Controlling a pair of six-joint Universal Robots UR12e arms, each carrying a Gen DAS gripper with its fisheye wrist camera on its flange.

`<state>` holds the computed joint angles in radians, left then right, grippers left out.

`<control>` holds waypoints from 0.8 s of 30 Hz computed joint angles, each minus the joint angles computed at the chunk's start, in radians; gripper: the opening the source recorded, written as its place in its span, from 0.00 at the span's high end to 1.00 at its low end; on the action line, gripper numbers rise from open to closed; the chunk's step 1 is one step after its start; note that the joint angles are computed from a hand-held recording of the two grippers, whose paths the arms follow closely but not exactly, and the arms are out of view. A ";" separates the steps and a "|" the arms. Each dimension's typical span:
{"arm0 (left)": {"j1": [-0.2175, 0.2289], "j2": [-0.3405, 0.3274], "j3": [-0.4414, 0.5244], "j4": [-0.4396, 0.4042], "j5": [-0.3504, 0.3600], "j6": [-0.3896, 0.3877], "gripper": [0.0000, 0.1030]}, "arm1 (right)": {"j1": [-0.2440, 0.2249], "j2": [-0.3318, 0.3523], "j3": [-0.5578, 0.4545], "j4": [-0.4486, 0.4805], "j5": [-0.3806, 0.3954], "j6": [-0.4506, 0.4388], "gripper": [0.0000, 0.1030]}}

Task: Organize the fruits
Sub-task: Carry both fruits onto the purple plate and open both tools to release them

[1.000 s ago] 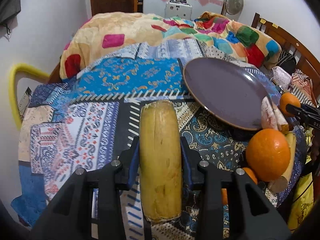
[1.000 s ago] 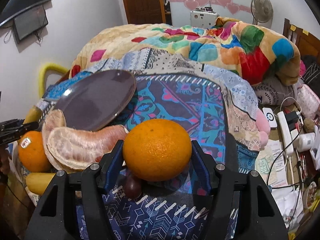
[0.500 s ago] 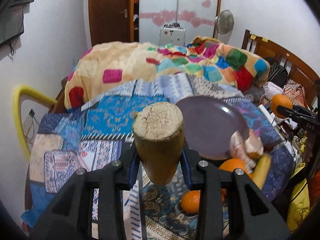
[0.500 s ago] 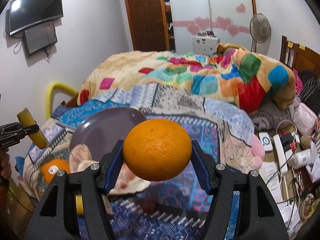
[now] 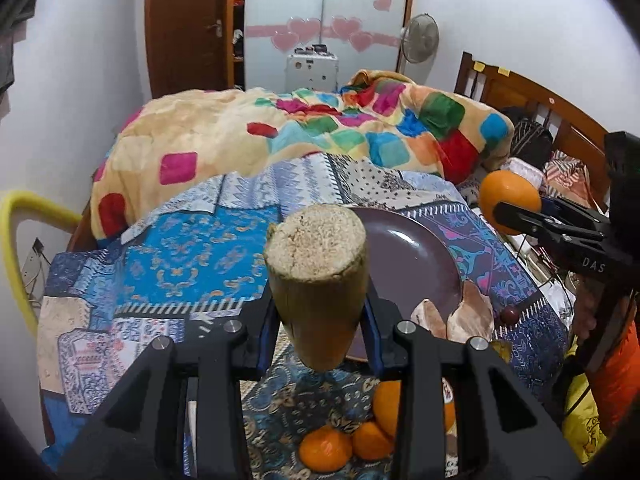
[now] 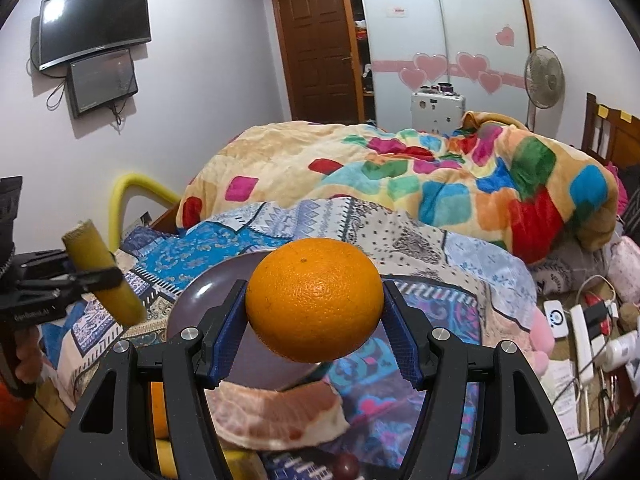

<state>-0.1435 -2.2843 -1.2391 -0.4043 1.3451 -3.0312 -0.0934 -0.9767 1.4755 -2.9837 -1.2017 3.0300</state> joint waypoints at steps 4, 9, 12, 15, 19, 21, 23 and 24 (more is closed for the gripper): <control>-0.008 -0.026 0.043 -0.050 0.003 0.011 0.65 | 0.006 0.017 -0.020 0.021 0.008 -0.016 0.40; -0.016 -0.058 0.096 -0.106 0.016 0.013 0.65 | 0.013 0.041 -0.054 0.071 0.005 -0.035 0.40; -0.021 -0.079 0.129 -0.133 0.027 0.013 0.65 | 0.019 0.057 -0.079 0.108 0.000 -0.048 0.40; -0.024 -0.100 0.166 -0.171 0.029 0.013 0.65 | 0.026 0.072 -0.108 0.146 -0.016 -0.067 0.40; -0.025 -0.126 0.210 -0.205 0.026 0.006 0.65 | 0.037 0.092 -0.149 0.201 -0.038 -0.100 0.40; -0.026 -0.141 0.239 -0.228 0.025 0.006 0.65 | 0.041 0.102 -0.169 0.229 -0.045 -0.117 0.40; -0.027 -0.158 0.272 -0.253 0.023 0.009 0.65 | 0.043 0.113 -0.191 0.261 -0.048 -0.123 0.40; -0.027 -0.165 0.287 -0.266 0.022 0.008 0.65 | 0.045 0.120 -0.204 0.280 -0.051 -0.125 0.40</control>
